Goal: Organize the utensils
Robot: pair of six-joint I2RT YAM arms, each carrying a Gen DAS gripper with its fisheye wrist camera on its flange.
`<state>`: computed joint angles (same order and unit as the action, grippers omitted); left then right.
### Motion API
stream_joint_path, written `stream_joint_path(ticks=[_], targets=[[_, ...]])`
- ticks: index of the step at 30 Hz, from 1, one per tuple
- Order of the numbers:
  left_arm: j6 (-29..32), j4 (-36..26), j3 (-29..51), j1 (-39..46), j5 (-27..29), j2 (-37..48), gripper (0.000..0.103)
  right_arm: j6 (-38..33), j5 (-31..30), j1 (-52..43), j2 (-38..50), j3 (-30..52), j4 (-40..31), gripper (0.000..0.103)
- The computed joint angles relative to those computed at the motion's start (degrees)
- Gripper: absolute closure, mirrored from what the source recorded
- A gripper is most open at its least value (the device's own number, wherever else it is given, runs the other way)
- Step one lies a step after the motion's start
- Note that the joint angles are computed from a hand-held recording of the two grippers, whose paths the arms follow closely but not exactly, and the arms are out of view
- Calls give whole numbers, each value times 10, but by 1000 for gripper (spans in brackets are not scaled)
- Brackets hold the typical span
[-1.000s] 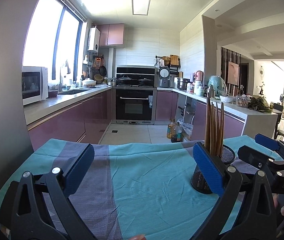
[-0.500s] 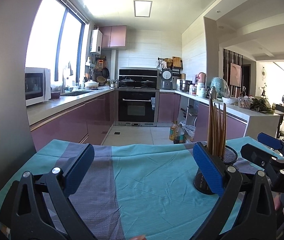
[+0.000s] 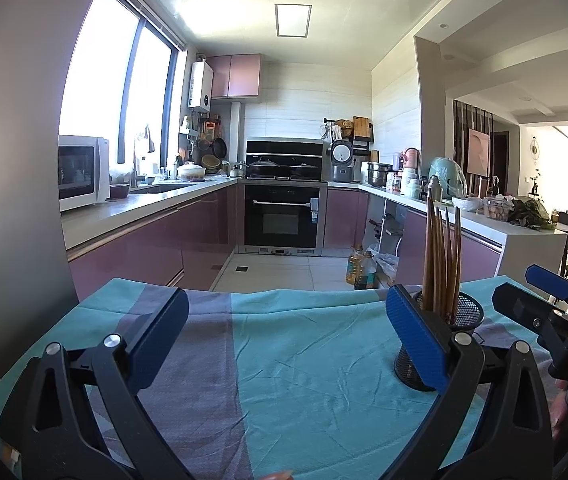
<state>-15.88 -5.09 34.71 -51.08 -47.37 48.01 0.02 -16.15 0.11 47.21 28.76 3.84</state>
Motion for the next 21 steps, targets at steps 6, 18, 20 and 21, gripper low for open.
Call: stream_joint_path(ticks=[6,18,20,21], targets=[[-1,-2,0,-1,-7,-2,6,1,7,3,-2,-3,3,7],[1,-5,1,-5,-13,-3,6,5,3,-1,3,-3,8,7],[1,-4,1,-5,-14,-3,6,4,4,-1,2,-4,8,7],[2,-4,1,-4,-12,-2,6,3,4,-1,1,-4,7,7]])
